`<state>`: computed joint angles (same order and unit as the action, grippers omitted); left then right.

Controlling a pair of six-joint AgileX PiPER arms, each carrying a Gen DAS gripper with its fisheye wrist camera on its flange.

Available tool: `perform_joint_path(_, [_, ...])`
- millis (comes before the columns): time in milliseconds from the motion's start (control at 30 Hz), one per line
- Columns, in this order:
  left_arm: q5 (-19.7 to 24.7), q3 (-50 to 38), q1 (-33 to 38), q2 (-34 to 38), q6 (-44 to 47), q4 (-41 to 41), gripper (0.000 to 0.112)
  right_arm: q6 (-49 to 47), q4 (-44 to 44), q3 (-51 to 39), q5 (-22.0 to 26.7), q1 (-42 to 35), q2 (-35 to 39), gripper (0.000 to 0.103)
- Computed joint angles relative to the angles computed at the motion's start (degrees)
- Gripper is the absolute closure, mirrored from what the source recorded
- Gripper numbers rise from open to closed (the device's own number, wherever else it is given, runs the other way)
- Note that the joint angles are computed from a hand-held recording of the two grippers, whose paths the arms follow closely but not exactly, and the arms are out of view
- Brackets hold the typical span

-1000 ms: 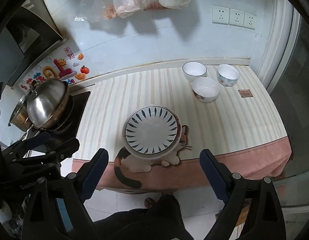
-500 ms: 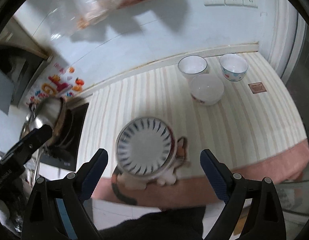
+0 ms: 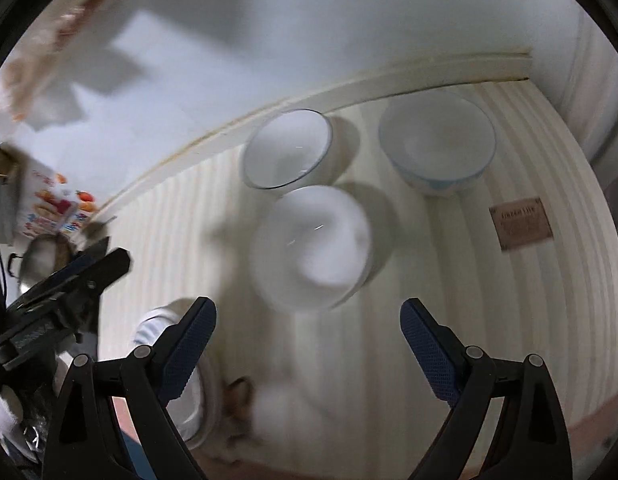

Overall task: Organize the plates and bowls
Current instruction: 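Reach to the plain white bowl and grasp its rim with both grippers, then lift the plain white bowl off the counter with both grippers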

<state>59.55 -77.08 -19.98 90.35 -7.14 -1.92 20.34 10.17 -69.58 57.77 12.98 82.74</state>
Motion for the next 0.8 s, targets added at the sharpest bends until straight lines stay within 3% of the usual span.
perform_joint_path(133, [1.12,-4.47,0.02,8.50,4.15,-6.17,0.025,-7.33,2.46,-1.60,-2.30,-5.04,8.09,0.014])
perform_joint_path(233, [3.15,-8.05,0.03,14.34,5.91,-9.22,0.047,-12.51,6.88,-3.27,-2.98,-8.41,14.28,0.039])
perform_joint_path(300, [4.75,-10.18,-0.04,17.74,6.87,-10.94,0.070,-15.37,10.27,-3.72,-3.59,-10.29,17.63,0.060])
perform_joint_path(367, [5.69,-11.36,-0.22,19.89,7.53,-12.46,0.079,-16.37,12.01,-3.91,-3.64,-11.23,19.94,0.080])
perform_joint_path(400, [5.80,-11.46,-0.22,20.24,7.88,-13.21,0.081,-17.56,13.35,-4.00,-3.63,-11.78,20.99,0.084])
perform_joint_path(567, [6.09,-11.00,-2.00,18.43,6.51,-12.57,0.084,-18.83,13.56,-4.02,-3.66,-12.14,22.30,0.087])
perform_joint_path(800, [8.42,-8.91,-3.76,12.70,4.92,-12.29,0.084,-18.67,14.35,-1.20,0.16,-12.63,16.72,0.087])
